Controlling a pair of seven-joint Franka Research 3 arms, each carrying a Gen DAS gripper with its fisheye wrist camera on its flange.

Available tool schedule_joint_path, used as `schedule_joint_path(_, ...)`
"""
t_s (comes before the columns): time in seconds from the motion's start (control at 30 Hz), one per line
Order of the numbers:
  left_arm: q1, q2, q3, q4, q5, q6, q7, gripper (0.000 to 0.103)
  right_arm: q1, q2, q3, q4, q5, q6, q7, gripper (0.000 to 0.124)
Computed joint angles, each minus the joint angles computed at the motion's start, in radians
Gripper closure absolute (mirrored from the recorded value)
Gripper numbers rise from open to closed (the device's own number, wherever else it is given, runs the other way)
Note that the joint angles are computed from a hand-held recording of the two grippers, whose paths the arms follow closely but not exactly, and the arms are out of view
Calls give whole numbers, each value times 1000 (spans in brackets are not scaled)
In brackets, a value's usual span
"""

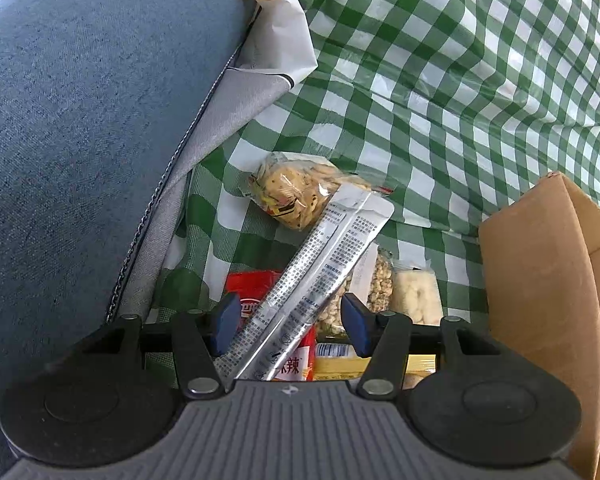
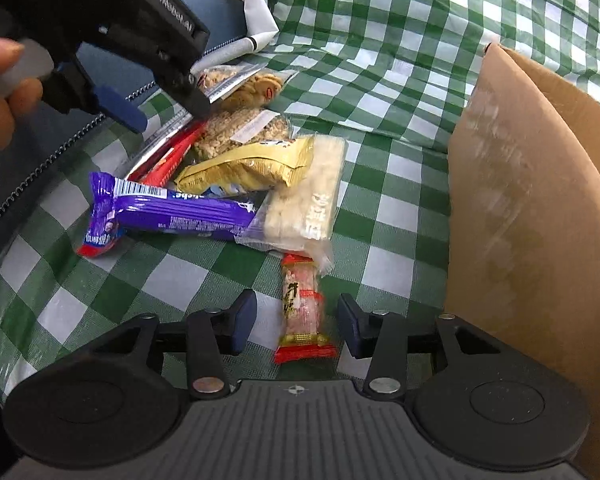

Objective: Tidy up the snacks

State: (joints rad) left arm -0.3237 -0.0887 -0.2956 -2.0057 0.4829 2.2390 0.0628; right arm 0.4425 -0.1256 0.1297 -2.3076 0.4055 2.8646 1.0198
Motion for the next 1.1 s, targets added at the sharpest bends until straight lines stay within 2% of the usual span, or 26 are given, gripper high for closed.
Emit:
schedule_joint_path(0.07,0,-4,1,-7,-3,8,4,50,15,-2,-15,9,58,-24,-56,92)
schedule_joint_path(0.1,0,-6,2,-11,-9,17,12,60,19,-6,-18,8,78,-30,-79,100)
schedule_joint_path(0.13,-1,-9,4,-17,-17,31,24,71,20,-9,-17,4,85,-29,-95,102)
schedule_joint_path(0.23,-3,-19,0,-24,-11,48,45,89,25,-20,-27,4,138,-49,-143,105)
schedule_joint_path(0.4,2,-74,0,-88,-41,143,37,99,28,-70,-42,-12,221,-108,-215,106)
schedule_joint_path(0.57,9,-136,-13,-149,-35,241,3,100,29,-135,-47,-42,240,-153,-242,106)
schedule_joint_path(0.67,-2,-153,0,-185,-101,322,35,100,25,-165,-50,-59,236,-174,-237,106)
schedule_joint_path(0.7,-12,-149,8,-185,-144,319,68,100,22,-173,-49,-64,230,-181,-232,106)
schedule_joint_path(0.8,-24,-115,8,-139,-240,182,123,99,10,-181,-45,-73,197,-204,-209,106)
schedule_joint_path(0.83,-22,-113,8,-137,-258,161,116,97,5,-179,-43,-74,185,-215,-196,106)
schedule_joint_path(1.0,-8,-114,-5,-132,-236,139,76,93,-10,-168,-42,-74,142,-249,-160,106)
schedule_joint_path(1.1,-6,-92,-11,-105,-220,96,68,90,-10,-156,-47,-64,148,-252,-161,104)
